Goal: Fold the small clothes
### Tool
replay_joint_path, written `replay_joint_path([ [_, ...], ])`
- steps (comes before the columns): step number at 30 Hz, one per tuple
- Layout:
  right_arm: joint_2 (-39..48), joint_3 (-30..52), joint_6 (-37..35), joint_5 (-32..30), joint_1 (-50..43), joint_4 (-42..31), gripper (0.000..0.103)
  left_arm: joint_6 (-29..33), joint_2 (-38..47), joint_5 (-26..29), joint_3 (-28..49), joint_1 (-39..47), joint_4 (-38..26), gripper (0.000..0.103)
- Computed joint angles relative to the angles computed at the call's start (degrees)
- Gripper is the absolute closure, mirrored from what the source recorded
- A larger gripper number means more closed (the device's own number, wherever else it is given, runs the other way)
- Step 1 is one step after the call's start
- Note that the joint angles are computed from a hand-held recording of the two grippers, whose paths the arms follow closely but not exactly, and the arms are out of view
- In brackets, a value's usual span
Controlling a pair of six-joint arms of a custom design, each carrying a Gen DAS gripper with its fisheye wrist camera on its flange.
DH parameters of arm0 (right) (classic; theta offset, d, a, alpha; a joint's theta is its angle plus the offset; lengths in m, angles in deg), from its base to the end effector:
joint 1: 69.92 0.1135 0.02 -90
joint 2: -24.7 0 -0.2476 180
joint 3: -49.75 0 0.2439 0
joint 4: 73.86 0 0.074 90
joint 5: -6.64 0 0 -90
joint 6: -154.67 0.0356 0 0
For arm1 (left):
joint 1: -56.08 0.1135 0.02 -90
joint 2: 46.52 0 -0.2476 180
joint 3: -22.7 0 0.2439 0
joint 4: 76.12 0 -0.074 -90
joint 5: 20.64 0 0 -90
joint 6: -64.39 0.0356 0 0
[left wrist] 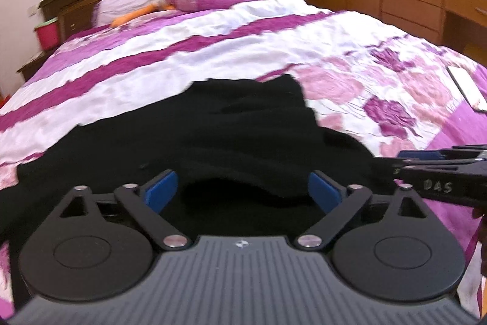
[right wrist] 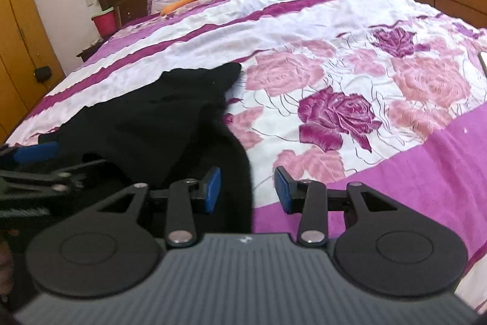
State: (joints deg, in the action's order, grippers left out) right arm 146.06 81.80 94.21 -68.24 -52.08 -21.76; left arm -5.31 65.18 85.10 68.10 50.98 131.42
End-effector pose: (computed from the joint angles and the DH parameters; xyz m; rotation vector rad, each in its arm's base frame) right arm 0.2295 0.0641 0.0155 0.3675 2.1685 0.1709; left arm 0.2920 -0.0358 0.0524 0.6309 2.1310 -0.1632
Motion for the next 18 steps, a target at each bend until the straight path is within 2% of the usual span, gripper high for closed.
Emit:
replay_joint_path([
  [1,1.1,0.2,0.0,-0.6,-0.6,0.8,0.061,-0.2,1.2,-0.7,0.4,-1.3,0.9,0.024],
  [3,3.7,0.8,0.1,-1.8,-1.7,2.7,0.062,-0.5,4.4,-2.4,1.7,-4.0,2.7,0.036],
  [4,5.0,0.8,0.2,-2.6,-2.2,4.0,0.062,-0.5,5.8,-2.7,2.6,-4.7,3.0,0.038],
  [8,10.8,1.1,0.3,-4.7,-3.4,10.7,0.062,-1.1,10.3,-1.6,6.1,-7.1,2.3,0.039],
  [11,15.5,1.1,0.8,-7.8,-5.6,16.8,0.062,-1.6,13.4,-3.1,7.9,-8.0,3.9,0.039],
  [14,18.0,0.7,1.3,-10.0,-6.9,20.8,0.062,-0.3,16.1,-6.8,8.8,-9.4,7.6,0.040],
  [16,18.6,0.9,1.2,-10.1,-6.9,21.5,0.062,0.8,17.4,-8.3,8.8,-10.0,10.4,0.067],
  [18,19.3,1.1,1.2,-9.5,-6.5,22.1,0.062,0.4,17.1,-7.1,8.7,-9.4,10.7,0.083],
])
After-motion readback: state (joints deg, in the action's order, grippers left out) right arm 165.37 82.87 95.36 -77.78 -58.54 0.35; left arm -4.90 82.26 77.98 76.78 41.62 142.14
